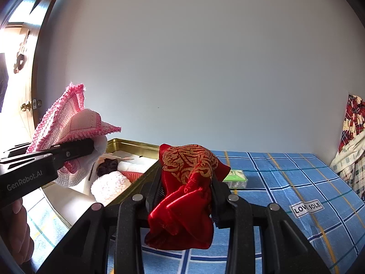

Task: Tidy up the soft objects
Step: 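Carry the pink knitted cloth and red satin bag over the tin tray, then lower the pink knitted cloth into the tray and open the left gripper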

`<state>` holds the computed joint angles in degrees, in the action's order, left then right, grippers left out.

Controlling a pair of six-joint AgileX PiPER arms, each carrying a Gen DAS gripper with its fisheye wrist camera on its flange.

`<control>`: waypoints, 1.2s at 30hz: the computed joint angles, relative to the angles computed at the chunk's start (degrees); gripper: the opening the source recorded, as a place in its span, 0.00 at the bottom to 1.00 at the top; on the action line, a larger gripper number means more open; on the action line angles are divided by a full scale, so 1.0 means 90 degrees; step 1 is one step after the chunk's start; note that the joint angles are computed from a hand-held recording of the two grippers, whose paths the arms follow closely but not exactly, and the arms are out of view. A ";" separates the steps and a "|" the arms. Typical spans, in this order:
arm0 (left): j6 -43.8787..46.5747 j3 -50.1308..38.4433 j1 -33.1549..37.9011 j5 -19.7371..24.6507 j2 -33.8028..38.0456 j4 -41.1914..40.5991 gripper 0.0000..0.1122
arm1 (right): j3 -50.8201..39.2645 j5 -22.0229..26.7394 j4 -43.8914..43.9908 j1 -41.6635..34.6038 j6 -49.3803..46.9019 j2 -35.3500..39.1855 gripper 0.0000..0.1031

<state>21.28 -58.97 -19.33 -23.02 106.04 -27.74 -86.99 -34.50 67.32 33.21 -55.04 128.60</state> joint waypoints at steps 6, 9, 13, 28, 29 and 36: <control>-0.0144 0.0113 0.0173 -0.0042 -0.0050 0.0130 0.15 | 0.0109 0.0058 -0.0312 -0.0038 0.0221 -0.0034 0.36; -0.0216 0.0194 0.0251 -0.0083 -0.0083 0.0191 0.15 | 0.0177 0.0075 -0.0486 -0.0080 0.0371 -0.0060 0.36; -0.0185 0.0237 0.0295 -0.0110 -0.0114 0.0119 0.15 | 0.0246 0.0115 -0.0687 -0.0133 0.0528 -0.0069 0.36; 0.0317 0.0275 0.0521 -0.0049 -0.0178 -0.0358 0.15 | -0.0266 0.0429 -0.0607 -0.0096 0.0227 0.0185 0.36; 0.0382 0.0255 0.0535 -0.0028 -0.0171 -0.0420 0.15 | -0.0308 0.0441 -0.0588 -0.0077 0.0184 0.0194 0.36; 0.0706 0.0131 0.0672 0.0125 -0.0187 -0.0653 0.15 | -0.0662 0.0568 -0.0475 0.0018 -0.0129 0.0313 0.36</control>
<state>27.63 -57.79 -13.28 -21.89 104.36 -33.62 -92.95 -29.39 63.05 33.38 -56.21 131.42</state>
